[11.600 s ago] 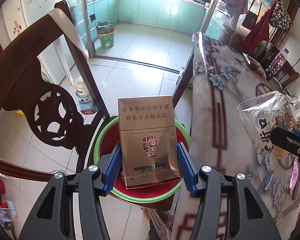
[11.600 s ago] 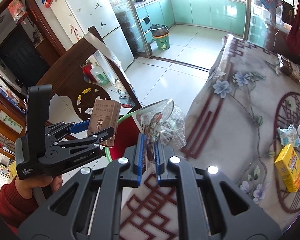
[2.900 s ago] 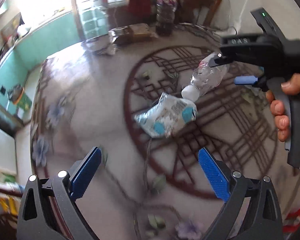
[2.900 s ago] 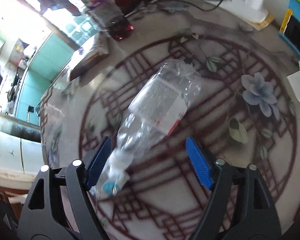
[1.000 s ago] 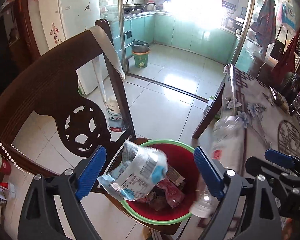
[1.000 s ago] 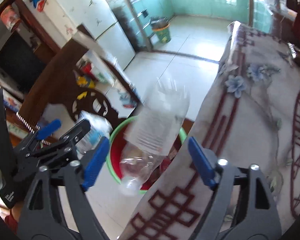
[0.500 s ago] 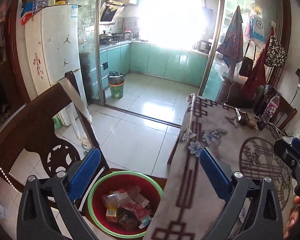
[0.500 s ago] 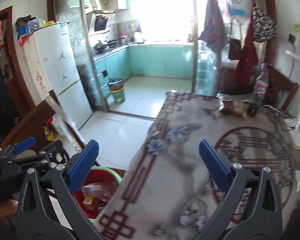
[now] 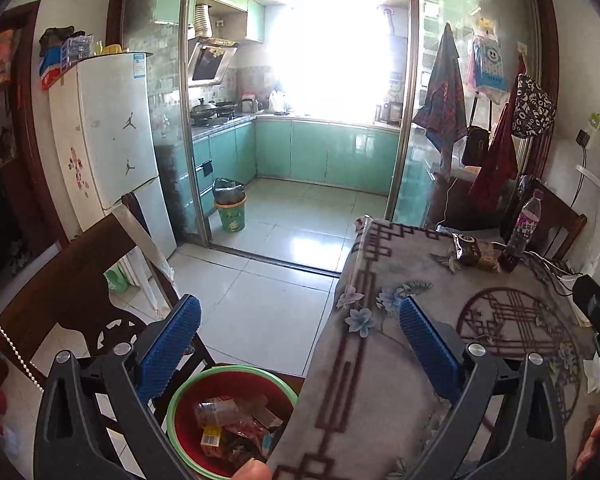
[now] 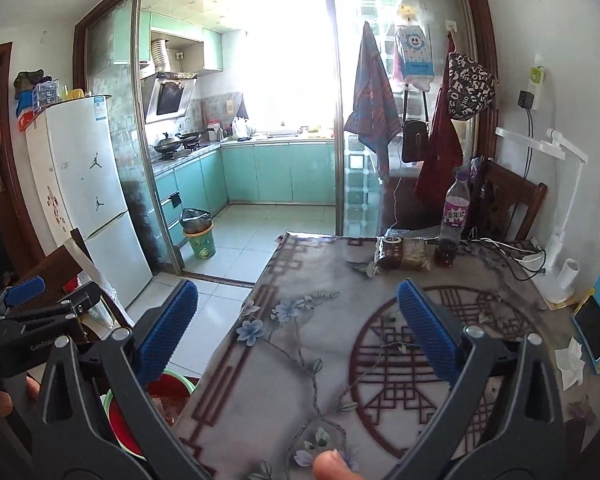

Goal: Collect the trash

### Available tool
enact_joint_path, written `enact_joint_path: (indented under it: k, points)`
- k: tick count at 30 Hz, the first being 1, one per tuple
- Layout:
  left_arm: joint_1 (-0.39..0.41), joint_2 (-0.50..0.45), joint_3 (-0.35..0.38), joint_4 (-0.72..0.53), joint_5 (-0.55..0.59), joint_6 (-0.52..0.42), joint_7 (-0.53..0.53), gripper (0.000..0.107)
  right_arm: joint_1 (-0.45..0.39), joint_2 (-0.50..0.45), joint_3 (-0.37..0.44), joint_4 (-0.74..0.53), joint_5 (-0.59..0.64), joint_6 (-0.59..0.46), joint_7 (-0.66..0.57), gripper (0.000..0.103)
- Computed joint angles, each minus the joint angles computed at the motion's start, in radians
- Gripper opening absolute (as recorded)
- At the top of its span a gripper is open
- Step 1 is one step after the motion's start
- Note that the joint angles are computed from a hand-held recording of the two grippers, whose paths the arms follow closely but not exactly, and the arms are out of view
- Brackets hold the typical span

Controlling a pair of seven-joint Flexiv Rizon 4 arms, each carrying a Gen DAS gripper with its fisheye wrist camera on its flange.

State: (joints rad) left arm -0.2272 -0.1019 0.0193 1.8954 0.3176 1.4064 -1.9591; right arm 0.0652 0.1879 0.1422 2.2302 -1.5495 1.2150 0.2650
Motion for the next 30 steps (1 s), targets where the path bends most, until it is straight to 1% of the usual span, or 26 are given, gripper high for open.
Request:
enact_joint_path:
  k: [2,4,6,7,9,12,16,21,27,30]
  points:
    - [-0.001,0.009,-0.013,0.016,-0.035,0.016,0.004,0.095,-0.004,0.013,0.000,0.010,0.004,-0.002,0.004,0.099]
    - [-0.003,0.016,-0.023,0.026,-0.065,0.024,0.020,0.095,-0.016,0.033,-0.004,0.024,-0.038,-0.001,0.061,0.099]
    - [-0.017,0.022,-0.007,0.013,-0.001,0.024,-0.050,0.095,-0.022,0.047,-0.016,0.034,-0.050,0.026,0.084,0.099]
    - [-0.018,0.025,-0.004,0.012,0.016,0.026,-0.072,0.095,-0.022,0.047,-0.022,0.037,-0.042,0.048,0.077,0.099]
    - [-0.013,0.030,-0.013,0.017,0.003,0.027,-0.068,0.095,-0.023,0.048,-0.017,0.040,-0.022,0.052,0.054,0.099]
    - [-0.017,0.035,-0.011,-0.002,0.058,0.001,-0.121,0.095,-0.029,0.056,-0.014,0.042,-0.032,0.055,0.046,0.099]
    - [-0.019,0.036,-0.021,-0.021,0.103,-0.033,-0.157,0.095,-0.033,0.064,-0.012,0.050,-0.009,0.058,0.030,0.099]
    - [-0.022,0.036,-0.035,-0.023,0.101,-0.041,-0.151,0.095,-0.041,0.076,-0.006,0.068,0.026,0.059,0.004,0.099]
    - [-0.035,0.031,-0.043,-0.036,0.126,-0.061,-0.162,0.095,-0.055,0.093,0.002,0.095,0.063,0.058,-0.027,0.099]
    - [-0.039,0.026,-0.049,-0.038,0.114,-0.066,-0.150,0.095,-0.066,0.101,0.000,0.107,0.076,0.066,-0.034,0.099]
